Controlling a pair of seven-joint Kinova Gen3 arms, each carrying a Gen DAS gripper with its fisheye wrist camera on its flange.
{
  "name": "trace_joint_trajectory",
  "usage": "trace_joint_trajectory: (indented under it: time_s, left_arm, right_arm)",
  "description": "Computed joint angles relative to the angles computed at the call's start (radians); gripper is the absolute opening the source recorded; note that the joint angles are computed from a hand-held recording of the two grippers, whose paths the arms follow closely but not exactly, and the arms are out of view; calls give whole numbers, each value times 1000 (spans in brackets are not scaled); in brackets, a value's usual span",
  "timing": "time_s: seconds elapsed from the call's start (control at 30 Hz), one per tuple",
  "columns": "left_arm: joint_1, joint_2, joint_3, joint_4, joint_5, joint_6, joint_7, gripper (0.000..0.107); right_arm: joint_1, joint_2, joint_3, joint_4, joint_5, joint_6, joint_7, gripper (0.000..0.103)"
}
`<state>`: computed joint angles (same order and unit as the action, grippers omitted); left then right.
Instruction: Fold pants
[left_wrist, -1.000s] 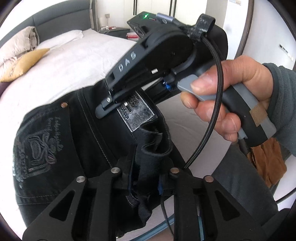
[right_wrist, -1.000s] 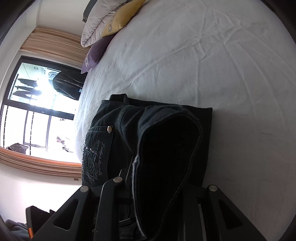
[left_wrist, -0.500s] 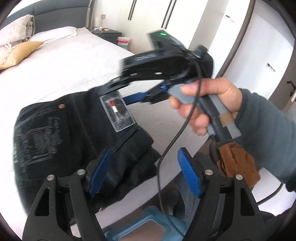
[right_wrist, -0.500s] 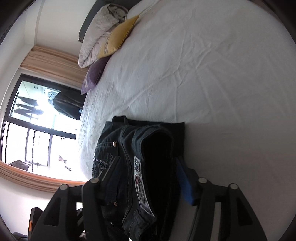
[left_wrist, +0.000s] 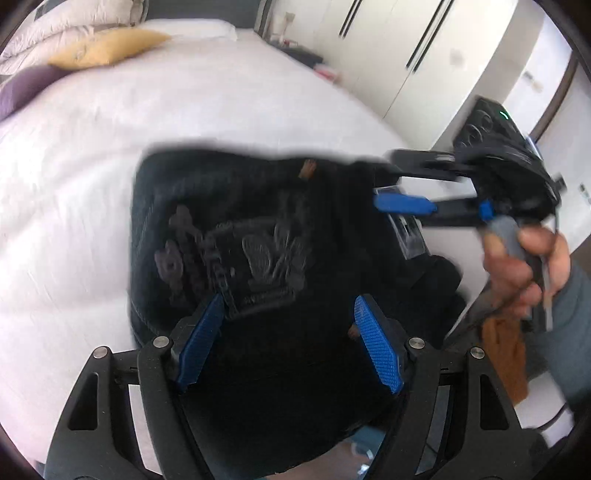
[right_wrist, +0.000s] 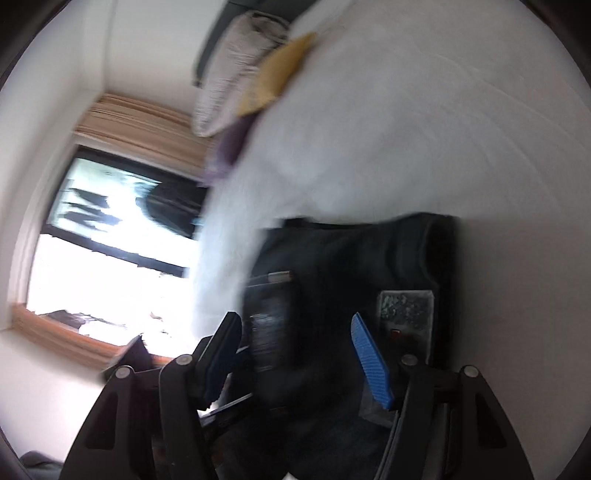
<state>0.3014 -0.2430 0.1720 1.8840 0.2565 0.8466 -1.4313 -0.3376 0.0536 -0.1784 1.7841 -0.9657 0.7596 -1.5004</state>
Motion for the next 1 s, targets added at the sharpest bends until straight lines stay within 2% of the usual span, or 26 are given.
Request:
trace_joint_trajectory:
  time_s: [0.03,0.1,0.17,0.2,0.23,0.3,0.4,0.43,0.47,0.53,0.57,0.6,0.63,0.7,0.77,0.83,0.87,0.93,1.0]
  left_arm:
    - [-15,-12,46,15,-41,-17,32,72]
    - [-17,-43,93,52,-95,-54,71,72]
    - [3,-58,65,43,-85,-35,73,72]
    - [28,-67,23,35,-64,-28,49,72]
    - [35,-76,-3,31,-46,-30,20,72]
    - [18,-84,-14,3,-52,-23,-3,72]
    - [-5,-34,-63,-39,-15,-32,-72,72]
    - [-25,-18,-56,-47,-9,-31,-80,72]
    - [-31,15,-68,-64,13,-24,-103,72]
    - [-23,89,-116,-80,67,5,-122,72]
    - [-27,105,-114,-62,72,0,-119,72]
    - [-38,102,-93,-36,59,-22,-116,72]
    - [-57,93,-54,-19,31,-44,-109,72]
    - [-70,77,-5,-19,-29,-41,-67,72]
    - [-53,66,-30,-47,-24,-4,-71,72]
    - [-41,40,-71,-71,14,-8,-113,72]
    - [-54,43,-63,-95,8,-8,-117,72]
    - [-68,91,-51,-152,-4,-8,-109,72]
    - [-76,172,-63,-206,21,15,-124,72]
  right_arm:
    - [6,0,9,46,-41,-32,37,22]
    - [46,-30,16,121,-122,-57,64,6]
    - [78,-78,25,175,-170,-58,94,11]
    - [100,-110,9,193,-169,-70,108,23]
    - [104,-142,12,200,-185,-65,118,47]
    - [58,-185,63,211,-257,-43,164,63]
    - [-81,-197,131,209,-366,-34,273,64]
    - [-109,-182,134,201,-377,-17,296,64]
    - [-118,-163,119,193,-372,-9,306,64]
    - [-93,-109,39,194,-312,-23,275,64]
    - [-79,-91,11,202,-290,-36,251,59]
    - [-78,-86,2,219,-285,-59,243,42]
    - [-76,-99,12,244,-296,-70,251,30]
    - [-85,-116,53,261,-305,-48,244,30]
    - [-50,-140,26,247,-248,-43,207,36]
    - [-24,-155,6,206,-196,-29,164,56]
    - [-38,-157,14,192,-194,-39,162,60]
    - [-74,-141,55,155,-239,-70,207,64]
    - [-71,-101,49,118,-319,-97,277,68]
